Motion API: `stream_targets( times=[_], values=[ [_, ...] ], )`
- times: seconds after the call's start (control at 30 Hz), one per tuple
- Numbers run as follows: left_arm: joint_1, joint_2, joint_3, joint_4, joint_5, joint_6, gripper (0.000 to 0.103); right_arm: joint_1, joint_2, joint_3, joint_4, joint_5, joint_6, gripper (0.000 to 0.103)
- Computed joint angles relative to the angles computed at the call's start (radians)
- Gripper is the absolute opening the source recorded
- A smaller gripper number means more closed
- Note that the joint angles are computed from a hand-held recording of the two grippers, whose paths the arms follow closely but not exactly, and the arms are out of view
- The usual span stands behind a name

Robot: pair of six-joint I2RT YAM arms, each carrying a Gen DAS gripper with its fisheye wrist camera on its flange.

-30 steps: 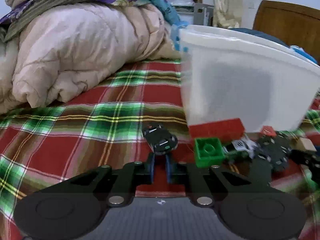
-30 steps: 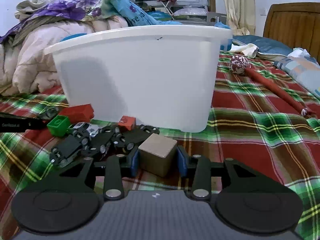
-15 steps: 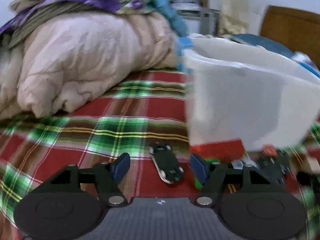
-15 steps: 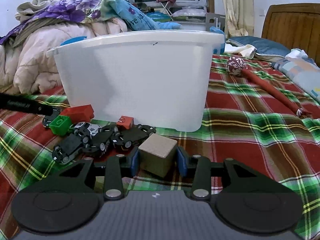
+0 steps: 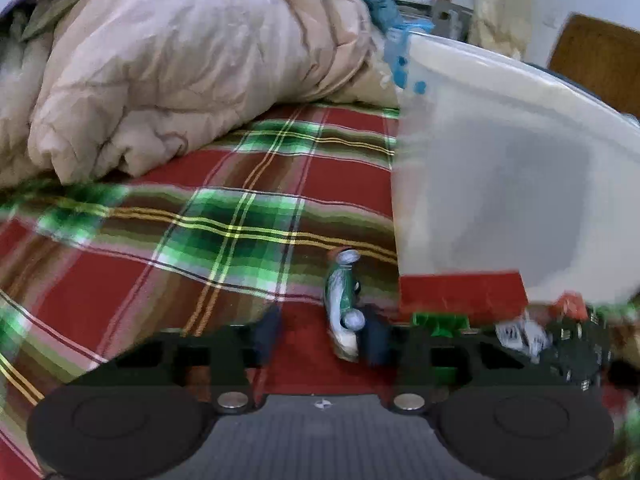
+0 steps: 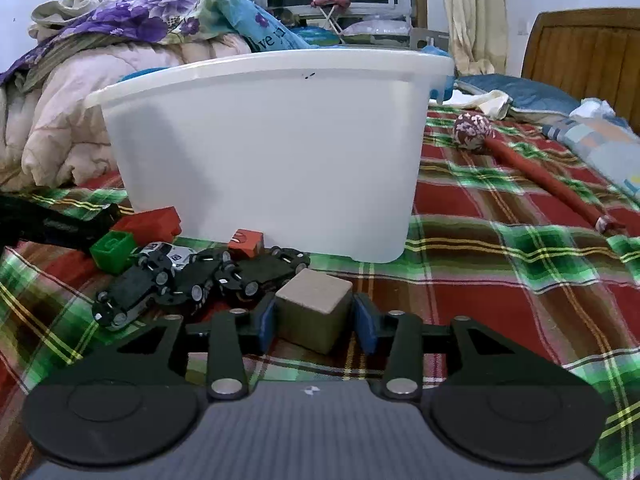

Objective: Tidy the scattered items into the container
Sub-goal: 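Grasp a black toy car with the left tool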

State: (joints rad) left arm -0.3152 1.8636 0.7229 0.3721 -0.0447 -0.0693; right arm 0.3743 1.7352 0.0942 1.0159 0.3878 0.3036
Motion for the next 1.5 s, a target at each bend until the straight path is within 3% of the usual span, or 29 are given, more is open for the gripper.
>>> stream_targets(
  times=[0.1,0.17,0.23,0.3,0.43,0.53,0.6,0.63,0.77,1.0,1.1,1.13,1.17,1.2,1.23,1.27,1.3,1.33,1.37,1.4,1.5],
  values=[
    [0.005,-0.058,-0.066,0.022,0.027,0.045,0.022,0.014,0.021,-0.001,0.032,0.030,-0.001,0.065],
    [0.001,-0.082,-0.108,0.053,0.020,0.060,0.022,0.024,0.051,0.006,0.065,0.055,-0.009,0.069],
    [0.001,-0.104,-0.141,0.073,0.026,0.058,0.022,0.019,0.053,0.028,0.034,0.046,-0.024,0.066],
    [0.000,-0.137,-0.176,0.086,0.042,0.052,0.022,0.010,0.040,0.049,-0.022,0.021,-0.038,0.042],
    [0.009,-0.189,-0.228,0.108,0.080,0.044,0.022,0.045,-0.027,0.038,-0.108,0.038,0.009,0.042],
    [0.017,-0.186,-0.224,0.123,0.065,0.047,0.025,0.083,-0.055,0.003,-0.103,0.067,0.036,0.042],
    [0.023,-0.173,-0.200,0.117,0.053,0.050,0.036,0.099,-0.052,-0.016,-0.085,0.087,0.039,0.042],
    [0.027,-0.160,-0.172,0.088,0.055,0.055,0.047,0.098,-0.046,-0.023,-0.073,0.086,0.038,0.042],
    [0.032,-0.106,-0.089,0.044,0.037,0.078,0.057,0.082,-0.033,-0.031,-0.041,0.065,0.025,0.043],
    [0.033,0.036,0.042,0.007,-0.004,0.084,0.059,0.070,0.021,-0.024,0.020,0.057,0.028,0.044],
    [0.056,0.055,0.023,0.055,0.035,0.061,0.058,0.071,0.051,-0.020,0.049,0.067,0.024,0.052],
    [0.054,0.053,0.013,0.068,0.029,0.067,0.055,0.074,0.059,-0.015,0.048,0.080,0.026,0.060],
    [0.048,0.050,0.006,0.074,0.020,0.077,0.051,0.077,0.066,-0.009,0.042,0.097,0.032,0.065],
    [0.042,0.046,0.002,0.075,0.012,0.088,0.047,0.076,0.064,-0.004,0.025,0.107,0.043,0.077],
    [0.036,0.040,-0.003,0.076,0.007,0.096,0.037,0.071,0.058,-0.003,0.012,0.112,0.055,0.086],
    [0.028,0.033,-0.008,0.076,-0.003,0.103,0.033,0.062,0.061,-0.005,0.018,0.105,0.062,0.087],
    [0.020,0.026,-0.013,0.075,-0.015,0.106,0.033,0.048,0.068,-0.011,0.039,0.086,0.063,0.086],
    [0.014,0.018,-0.018,0.074,-0.020,0.105,0.033,0.040,0.071,-0.017,0.054,0.073,0.061,0.073],
    [0.010,0.007,-0.026,0.071,-0.022,0.102,0.033,0.036,0.072,-0.026,0.076,0.060,0.050,0.046],
    [0.005,-0.009,-0.039,0.069,-0.026,0.101,0.033,0.037,0.052,-0.031,0.066,0.050,0.039,0.040],
    [-0.011,-0.079,-0.095,0.074,-0.042,0.099,0.033,0.058,-0.023,-0.039,-0.012,0.052,0.058,0.039]
  ],
)
